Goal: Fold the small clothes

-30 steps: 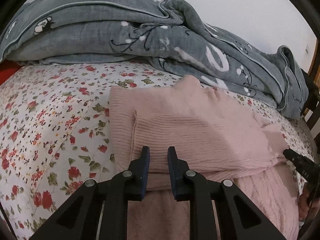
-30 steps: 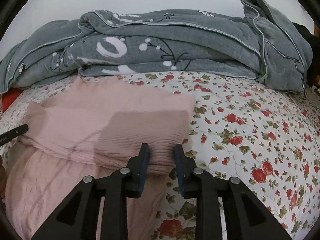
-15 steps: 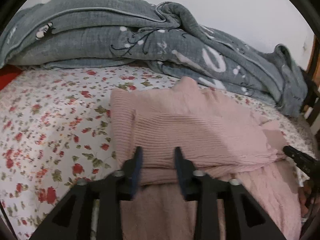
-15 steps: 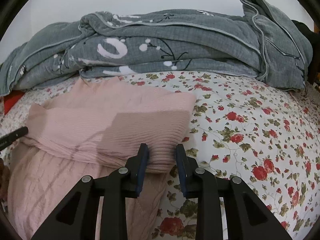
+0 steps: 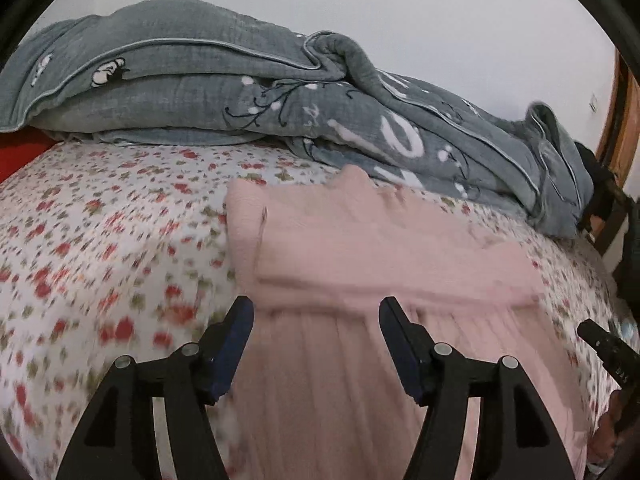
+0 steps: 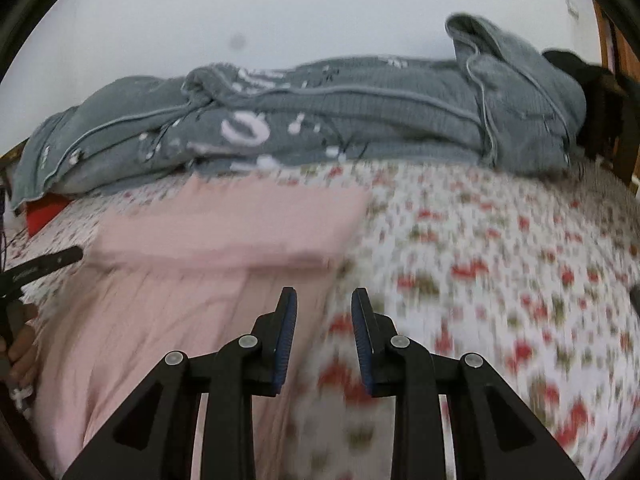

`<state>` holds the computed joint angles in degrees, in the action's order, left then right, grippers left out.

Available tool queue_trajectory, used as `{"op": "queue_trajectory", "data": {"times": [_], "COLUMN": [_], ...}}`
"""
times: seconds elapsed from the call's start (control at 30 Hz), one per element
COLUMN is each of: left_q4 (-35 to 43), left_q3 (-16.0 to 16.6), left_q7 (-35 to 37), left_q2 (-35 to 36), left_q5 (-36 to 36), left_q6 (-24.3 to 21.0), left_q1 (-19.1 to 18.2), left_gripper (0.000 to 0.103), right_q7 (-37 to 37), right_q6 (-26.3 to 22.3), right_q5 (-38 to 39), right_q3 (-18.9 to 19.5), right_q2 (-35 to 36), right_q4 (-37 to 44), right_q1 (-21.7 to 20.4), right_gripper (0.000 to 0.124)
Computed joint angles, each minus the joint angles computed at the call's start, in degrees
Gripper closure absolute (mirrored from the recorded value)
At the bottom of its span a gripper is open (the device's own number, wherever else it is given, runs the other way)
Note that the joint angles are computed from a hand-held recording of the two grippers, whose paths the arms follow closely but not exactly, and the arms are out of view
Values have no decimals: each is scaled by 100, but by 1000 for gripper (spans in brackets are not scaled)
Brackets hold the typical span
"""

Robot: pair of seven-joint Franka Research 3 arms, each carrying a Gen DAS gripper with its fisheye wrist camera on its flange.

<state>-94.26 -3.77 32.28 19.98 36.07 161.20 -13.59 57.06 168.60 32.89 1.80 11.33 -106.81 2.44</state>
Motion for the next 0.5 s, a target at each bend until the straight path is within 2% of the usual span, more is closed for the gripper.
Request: {"op": "queue_trajectory", "data": {"times": [0.1,0.2,0.3,0.37,0.47,0.5], "left_q4": [-790,-1687,-2292,-2734,-3245,-3408], "left_q3": [66,37,-142,-255,-521,-596], "left_q7": [-454,-1094,-1410,-1869,-2673,-2620], "left_q2": [-512,-1130,-1605,-2007,-2453,-2564], "left_q5": [289,514,614,1034,1820,1703], "left_q6": [235,424,569,631,707,733], "left_q1": [-98,-26,163,263,489,521], "left_gripper": [40,40,40,39,34,34], "right_q7": [-507,-994,-1004,-1263,-1600,-1572], "right_q6": [-97,-269,-157,-245,-347,-331], "right_q5": [429,776,706,990,1420,1400], "right_q3": [83,-42,-212,-370,-571,-582], "right_q2": [-551,-1186,-1588,-1851,-2172,-2261], "right_q4": [-661,-1377,-1871,-2120,-2444,-2560], "right_q1": [-99,5,194,345,544,558], "right_gripper": [97,96,92,86,85,85]}}
